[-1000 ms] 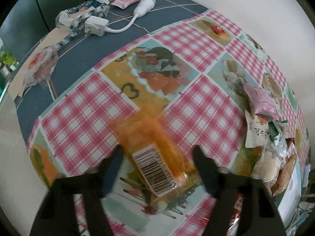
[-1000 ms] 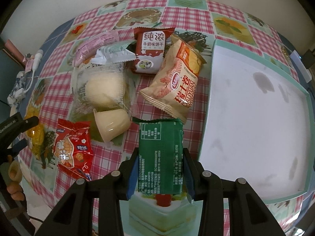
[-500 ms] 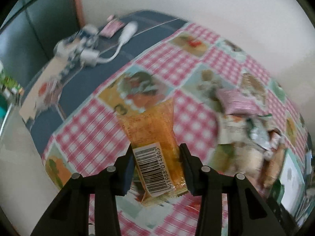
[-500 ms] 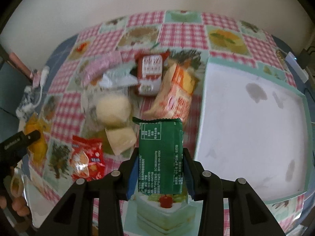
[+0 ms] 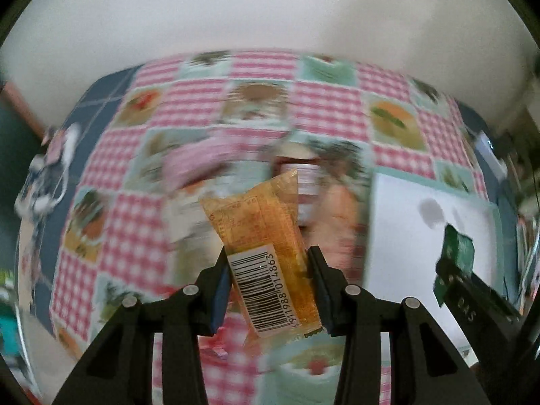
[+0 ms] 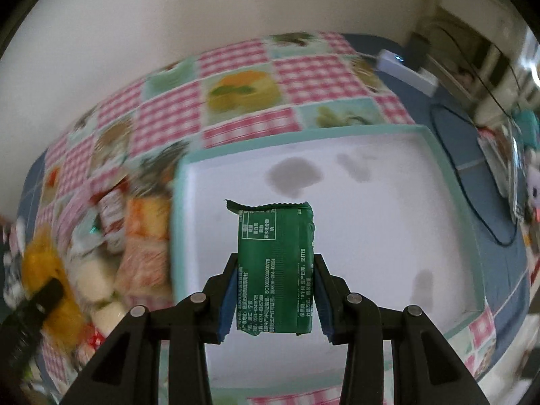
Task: Organize snacks
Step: 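Carry the orange bag and green pack into the white tray and release both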
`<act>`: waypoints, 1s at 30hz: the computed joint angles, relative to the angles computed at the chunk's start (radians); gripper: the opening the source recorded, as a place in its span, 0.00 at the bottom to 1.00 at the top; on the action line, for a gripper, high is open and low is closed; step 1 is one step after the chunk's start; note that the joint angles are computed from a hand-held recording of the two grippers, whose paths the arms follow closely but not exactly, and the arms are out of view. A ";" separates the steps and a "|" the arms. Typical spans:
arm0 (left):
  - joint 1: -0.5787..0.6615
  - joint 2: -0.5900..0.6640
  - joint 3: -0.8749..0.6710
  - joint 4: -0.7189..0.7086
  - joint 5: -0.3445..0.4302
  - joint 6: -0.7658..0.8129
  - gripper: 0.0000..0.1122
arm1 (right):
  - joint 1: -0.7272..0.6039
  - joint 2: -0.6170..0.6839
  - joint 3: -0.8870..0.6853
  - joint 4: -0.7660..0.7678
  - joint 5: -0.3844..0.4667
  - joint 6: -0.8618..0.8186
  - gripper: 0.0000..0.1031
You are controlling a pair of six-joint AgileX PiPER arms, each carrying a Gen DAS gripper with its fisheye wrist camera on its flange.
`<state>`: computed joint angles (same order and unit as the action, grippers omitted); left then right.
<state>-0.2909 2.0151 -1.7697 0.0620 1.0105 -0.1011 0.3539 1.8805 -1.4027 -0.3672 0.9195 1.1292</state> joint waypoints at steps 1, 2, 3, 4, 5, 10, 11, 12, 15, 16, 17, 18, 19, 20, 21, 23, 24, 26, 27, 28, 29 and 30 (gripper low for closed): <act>-0.021 0.019 -0.024 0.001 0.011 0.002 0.40 | -0.017 -0.004 0.006 0.007 -0.006 0.002 0.42; -0.049 0.044 -0.059 0.004 0.029 -0.001 0.40 | -0.035 -0.013 0.023 0.008 -0.015 0.009 0.42; -0.070 0.064 -0.088 0.007 0.042 -0.003 0.40 | -0.051 -0.020 0.037 0.005 -0.020 0.017 0.42; -0.090 0.078 -0.109 0.014 0.050 -0.010 0.40 | -0.068 -0.026 0.046 0.005 -0.020 0.020 0.42; -0.110 0.099 -0.138 0.021 0.059 -0.016 0.40 | -0.090 -0.034 0.057 0.006 -0.022 0.021 0.42; -0.197 0.211 -0.301 0.022 0.106 -0.024 0.41 | -0.196 -0.056 0.109 0.014 -0.045 0.019 0.42; -0.212 0.238 -0.341 0.019 0.119 -0.023 0.41 | -0.210 -0.055 0.114 0.016 -0.049 0.018 0.42; -0.221 0.257 -0.370 0.015 0.128 -0.022 0.41 | -0.228 -0.058 0.124 0.018 -0.052 0.017 0.42; -0.245 0.282 -0.407 0.008 0.128 -0.015 0.55 | -0.268 -0.064 0.148 0.024 -0.060 0.013 0.42; -0.249 0.283 -0.408 0.012 0.123 -0.014 0.65 | -0.277 -0.066 0.155 0.025 -0.062 0.014 0.42; -0.253 0.280 -0.402 0.018 0.115 -0.012 0.67 | -0.284 -0.066 0.157 0.028 -0.064 0.011 0.42; -0.255 0.274 -0.393 0.021 0.110 -0.008 0.67 | -0.292 -0.066 0.161 0.034 -0.067 0.006 0.42; -0.254 0.270 -0.387 0.023 0.108 -0.006 0.67 | -0.299 -0.068 0.167 0.041 -0.071 0.001 0.42; -0.249 0.260 -0.375 0.026 0.106 -0.012 0.67 | -0.302 -0.067 0.168 0.045 -0.071 -0.002 0.42; -0.243 0.249 -0.358 0.027 0.100 -0.019 0.68 | -0.301 -0.066 0.166 0.051 -0.060 -0.005 0.42; -0.222 0.230 -0.333 0.033 0.095 -0.041 0.69 | -0.291 -0.069 0.168 0.039 -0.050 0.003 0.43; -0.208 0.213 -0.309 0.043 0.087 -0.063 0.71 | -0.285 -0.070 0.166 0.027 -0.048 0.008 0.44; -0.189 0.186 -0.264 0.062 0.071 -0.098 0.73 | -0.270 -0.080 0.165 0.011 -0.047 0.007 0.54; -0.175 0.172 -0.241 0.074 0.067 -0.117 0.73 | -0.262 -0.088 0.168 0.005 -0.051 0.009 0.59; -0.162 0.158 -0.217 0.082 0.061 -0.133 0.73 | -0.251 -0.092 0.168 -0.003 -0.048 0.013 0.64; -0.145 0.144 -0.194 0.091 0.058 -0.154 0.73 | -0.241 -0.090 0.159 -0.010 -0.037 0.015 0.64; -0.133 0.136 -0.180 0.100 0.059 -0.168 0.74 | -0.220 -0.089 0.151 -0.028 -0.015 0.025 0.64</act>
